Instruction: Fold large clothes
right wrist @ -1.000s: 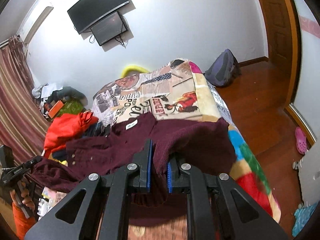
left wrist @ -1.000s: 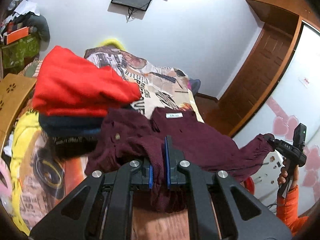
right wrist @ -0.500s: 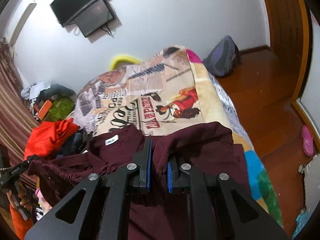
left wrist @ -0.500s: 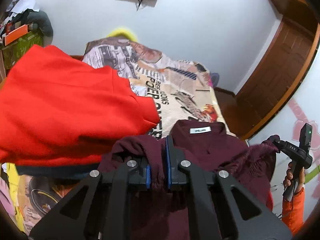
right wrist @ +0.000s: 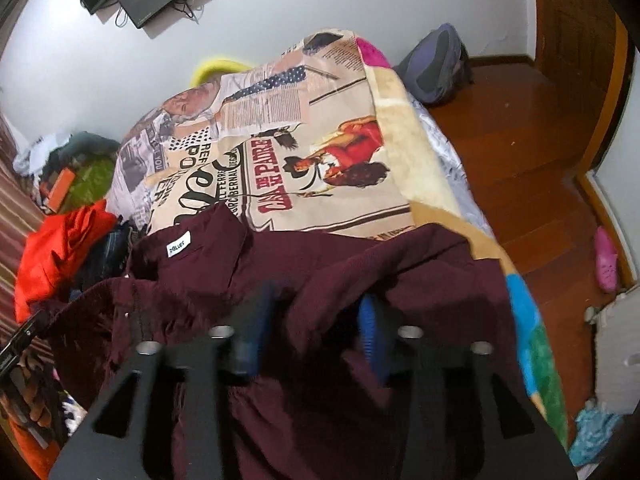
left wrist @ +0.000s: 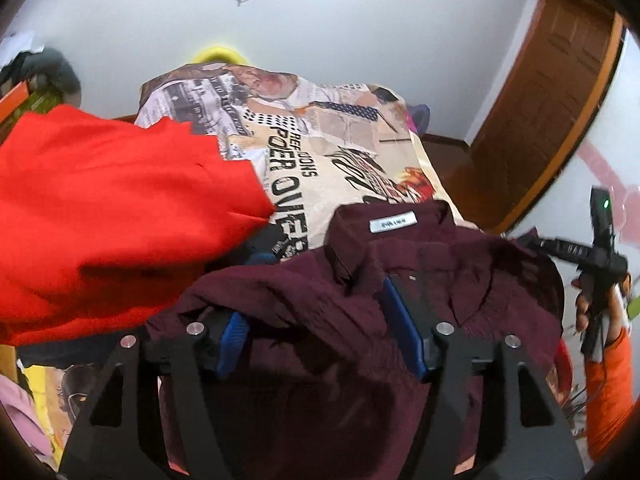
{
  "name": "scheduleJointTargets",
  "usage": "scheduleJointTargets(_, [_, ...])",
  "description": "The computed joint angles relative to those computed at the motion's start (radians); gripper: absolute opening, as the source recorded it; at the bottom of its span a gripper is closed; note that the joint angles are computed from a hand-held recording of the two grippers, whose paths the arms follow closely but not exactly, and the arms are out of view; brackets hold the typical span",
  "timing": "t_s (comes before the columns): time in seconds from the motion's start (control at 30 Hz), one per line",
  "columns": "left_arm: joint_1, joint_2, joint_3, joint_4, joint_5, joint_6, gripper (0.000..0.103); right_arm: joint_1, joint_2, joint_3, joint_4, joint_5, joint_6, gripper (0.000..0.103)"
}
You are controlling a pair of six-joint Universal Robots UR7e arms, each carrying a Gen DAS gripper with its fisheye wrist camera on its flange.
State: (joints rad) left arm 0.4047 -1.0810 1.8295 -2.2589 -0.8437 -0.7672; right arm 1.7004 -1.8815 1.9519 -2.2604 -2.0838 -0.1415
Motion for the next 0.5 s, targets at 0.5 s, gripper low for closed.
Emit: scheduleJointTargets(0.5, [-0.147, -0.156, 0.125, 0.213, 0.138, -0.262, 0.089, 0.290, -0.064, 0.091, -0.024, -0.228, -0.098, 0.057])
